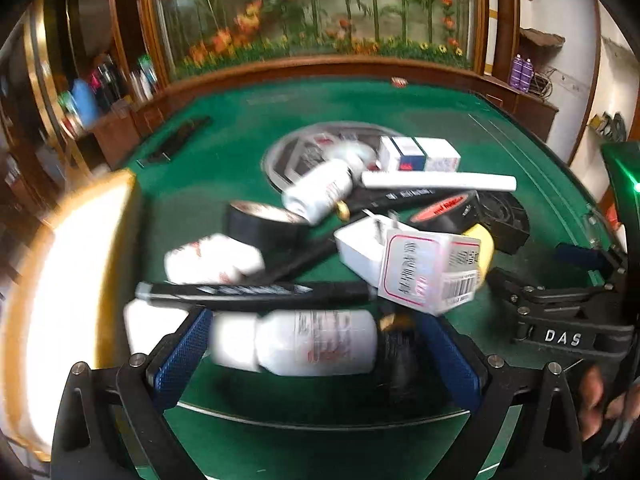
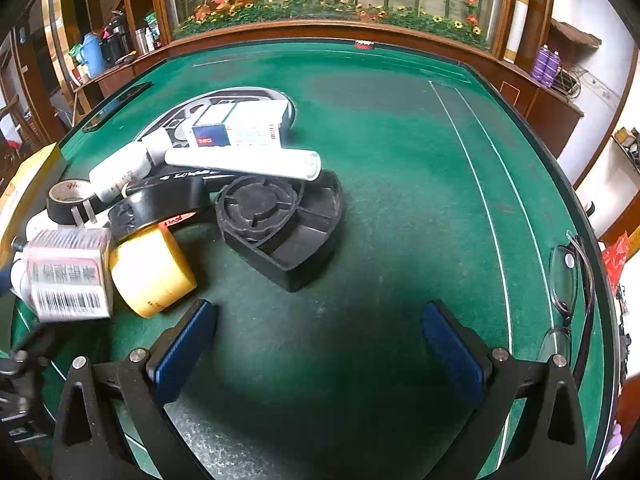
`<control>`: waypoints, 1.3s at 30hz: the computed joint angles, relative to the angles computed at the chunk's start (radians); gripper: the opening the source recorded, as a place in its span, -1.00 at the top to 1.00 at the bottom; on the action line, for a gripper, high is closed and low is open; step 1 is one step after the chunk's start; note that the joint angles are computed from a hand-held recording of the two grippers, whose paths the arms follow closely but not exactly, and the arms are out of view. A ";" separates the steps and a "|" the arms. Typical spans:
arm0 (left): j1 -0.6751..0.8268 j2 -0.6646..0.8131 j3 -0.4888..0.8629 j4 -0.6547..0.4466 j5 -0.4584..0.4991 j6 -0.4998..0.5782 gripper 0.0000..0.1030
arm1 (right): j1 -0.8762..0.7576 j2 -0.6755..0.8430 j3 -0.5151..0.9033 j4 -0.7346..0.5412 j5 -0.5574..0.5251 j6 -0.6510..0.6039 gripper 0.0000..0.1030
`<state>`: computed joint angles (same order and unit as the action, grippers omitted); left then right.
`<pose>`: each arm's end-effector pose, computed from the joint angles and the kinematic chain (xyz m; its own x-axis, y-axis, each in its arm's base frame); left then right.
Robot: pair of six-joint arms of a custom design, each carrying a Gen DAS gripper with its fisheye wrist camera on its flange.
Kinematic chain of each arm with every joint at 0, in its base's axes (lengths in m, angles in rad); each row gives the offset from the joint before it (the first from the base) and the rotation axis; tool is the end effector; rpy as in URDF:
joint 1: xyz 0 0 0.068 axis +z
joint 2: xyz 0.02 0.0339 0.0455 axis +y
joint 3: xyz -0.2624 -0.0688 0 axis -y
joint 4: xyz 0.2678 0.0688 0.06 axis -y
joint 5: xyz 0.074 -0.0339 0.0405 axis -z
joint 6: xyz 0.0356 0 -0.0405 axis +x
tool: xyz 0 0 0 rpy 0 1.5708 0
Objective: Organize rigid objects
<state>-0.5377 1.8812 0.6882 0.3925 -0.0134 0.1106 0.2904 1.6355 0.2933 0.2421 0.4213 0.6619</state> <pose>0.2846 -0.1691 0.0579 -0.5570 0.4607 -0.6910 0.5691 0.8177 0.0864 0.2000 0.0446 0.0332 -0.7250 0.3687 -0.5817 0.4589 0.8884 -0.0088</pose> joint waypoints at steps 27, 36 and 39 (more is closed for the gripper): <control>0.319 -0.222 -0.251 0.074 0.410 0.187 -0.71 | 0.257 -0.270 -0.174 0.285 -0.123 -0.154 -0.04; 0.293 -0.218 -0.248 0.057 0.393 0.193 -0.71 | 0.360 -0.112 -0.046 0.174 0.011 -0.160 -0.12; 0.278 -0.228 -0.254 0.055 0.388 0.199 -0.71 | 0.329 -0.109 -0.042 0.136 -0.001 -0.133 -0.13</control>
